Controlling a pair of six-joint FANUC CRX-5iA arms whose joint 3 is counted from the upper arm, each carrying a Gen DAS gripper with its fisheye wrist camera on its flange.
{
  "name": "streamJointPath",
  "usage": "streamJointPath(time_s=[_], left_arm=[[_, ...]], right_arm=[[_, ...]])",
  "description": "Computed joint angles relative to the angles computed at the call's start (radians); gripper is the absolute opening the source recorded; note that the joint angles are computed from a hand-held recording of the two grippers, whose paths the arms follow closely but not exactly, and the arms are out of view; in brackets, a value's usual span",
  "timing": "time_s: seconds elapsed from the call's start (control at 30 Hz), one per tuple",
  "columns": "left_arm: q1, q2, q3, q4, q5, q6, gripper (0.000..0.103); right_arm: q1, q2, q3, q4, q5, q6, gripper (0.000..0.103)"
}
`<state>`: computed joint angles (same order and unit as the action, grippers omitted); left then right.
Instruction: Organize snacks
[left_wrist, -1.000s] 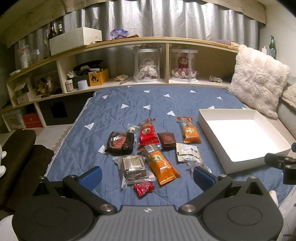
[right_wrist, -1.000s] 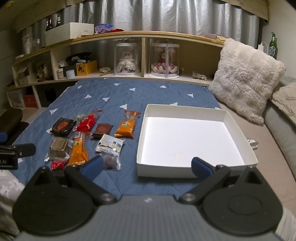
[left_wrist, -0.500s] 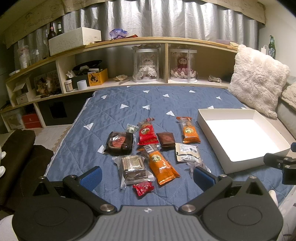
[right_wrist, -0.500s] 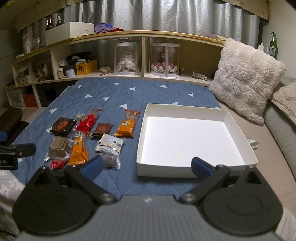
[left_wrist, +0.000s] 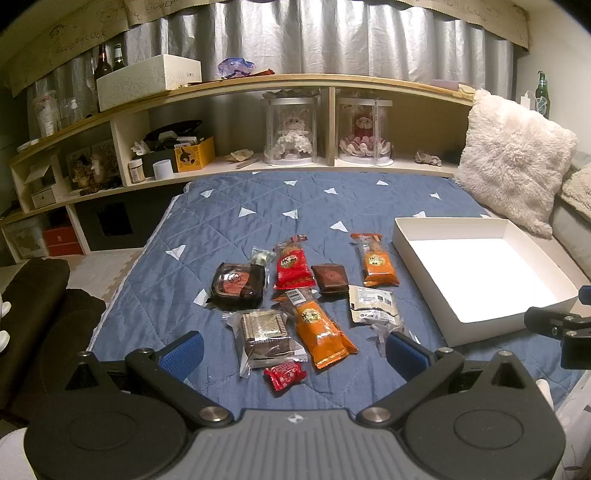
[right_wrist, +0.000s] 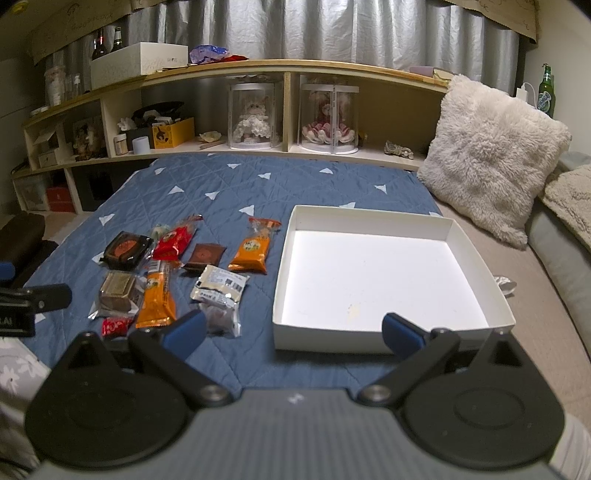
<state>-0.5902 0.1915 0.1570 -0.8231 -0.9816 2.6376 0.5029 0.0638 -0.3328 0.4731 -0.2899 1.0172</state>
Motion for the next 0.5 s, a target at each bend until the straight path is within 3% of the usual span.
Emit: streamJointPath(time_s=[0.5], left_arm=[[0.000,-0.002,-0.001,0.001,0.001,-0.001,0.103]], right_arm=[[0.001,-0.004,-0.014,0.014,0.005,-0.011,0.102]])
